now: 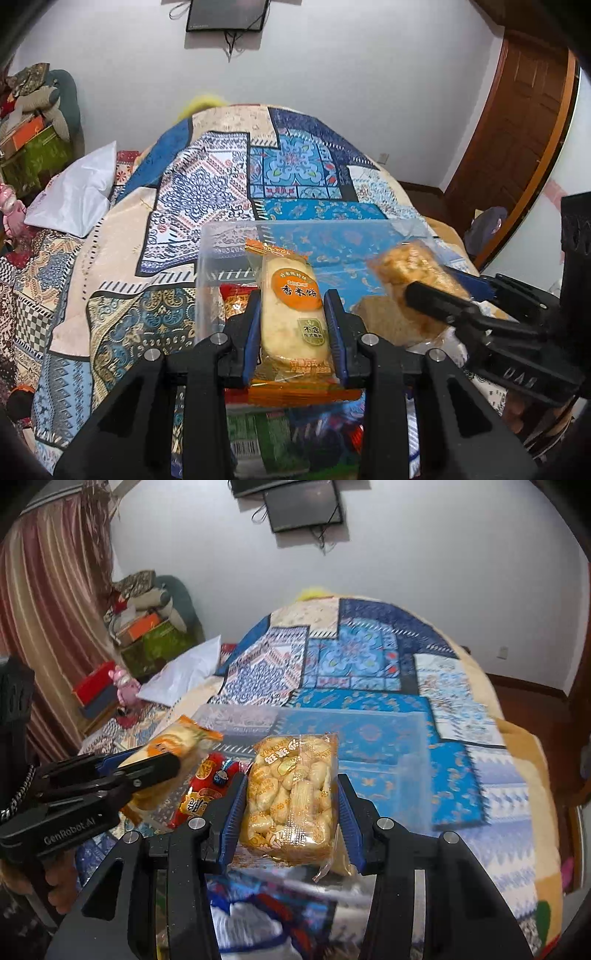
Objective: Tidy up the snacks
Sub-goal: 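Place cake pack in box with left tool while right tool places peanut bag, then grasp purple-labelled roll pack with left tool while right tool grasps yellow KAKA bag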
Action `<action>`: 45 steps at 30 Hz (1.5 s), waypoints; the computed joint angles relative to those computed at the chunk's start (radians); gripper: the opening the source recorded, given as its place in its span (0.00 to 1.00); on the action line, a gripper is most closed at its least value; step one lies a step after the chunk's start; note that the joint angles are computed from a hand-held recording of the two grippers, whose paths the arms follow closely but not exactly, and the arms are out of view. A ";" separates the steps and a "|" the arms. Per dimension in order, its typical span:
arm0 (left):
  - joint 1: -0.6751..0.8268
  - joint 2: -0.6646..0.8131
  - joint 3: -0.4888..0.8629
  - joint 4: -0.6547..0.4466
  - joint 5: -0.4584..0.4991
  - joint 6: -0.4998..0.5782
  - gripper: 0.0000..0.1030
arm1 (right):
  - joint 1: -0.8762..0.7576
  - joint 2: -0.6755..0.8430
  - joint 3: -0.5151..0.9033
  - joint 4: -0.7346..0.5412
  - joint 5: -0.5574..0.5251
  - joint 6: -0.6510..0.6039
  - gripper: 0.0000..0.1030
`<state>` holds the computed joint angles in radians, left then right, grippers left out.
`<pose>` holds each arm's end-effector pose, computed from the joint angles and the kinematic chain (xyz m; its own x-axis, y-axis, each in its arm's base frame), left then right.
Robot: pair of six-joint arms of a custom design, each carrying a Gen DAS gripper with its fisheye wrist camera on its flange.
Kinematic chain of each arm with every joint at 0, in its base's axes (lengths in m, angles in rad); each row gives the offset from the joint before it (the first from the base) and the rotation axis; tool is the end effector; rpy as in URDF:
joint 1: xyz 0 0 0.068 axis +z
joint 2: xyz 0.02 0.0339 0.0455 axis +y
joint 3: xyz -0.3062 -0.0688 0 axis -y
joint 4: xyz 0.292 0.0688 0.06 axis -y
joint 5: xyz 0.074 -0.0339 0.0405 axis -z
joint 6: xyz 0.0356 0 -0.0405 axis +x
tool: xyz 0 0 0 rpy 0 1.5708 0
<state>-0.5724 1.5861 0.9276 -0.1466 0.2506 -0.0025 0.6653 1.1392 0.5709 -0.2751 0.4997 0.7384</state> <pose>0.3042 -0.2065 0.2102 -0.6077 0.3887 -0.6926 0.6677 0.7222 -0.1805 0.1996 0.1349 0.2064 -0.6306 0.2562 -0.7326 0.1802 0.9665 0.1829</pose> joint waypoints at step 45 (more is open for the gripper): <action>0.198 -0.832 -0.422 -0.438 0.054 0.161 0.72 | 0.800 0.141 0.124 -0.597 0.225 0.923 0.69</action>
<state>-0.3744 0.7542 0.5055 -0.5851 0.3049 0.1589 1.4654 1.2803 0.6945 -0.8725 0.7245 1.6619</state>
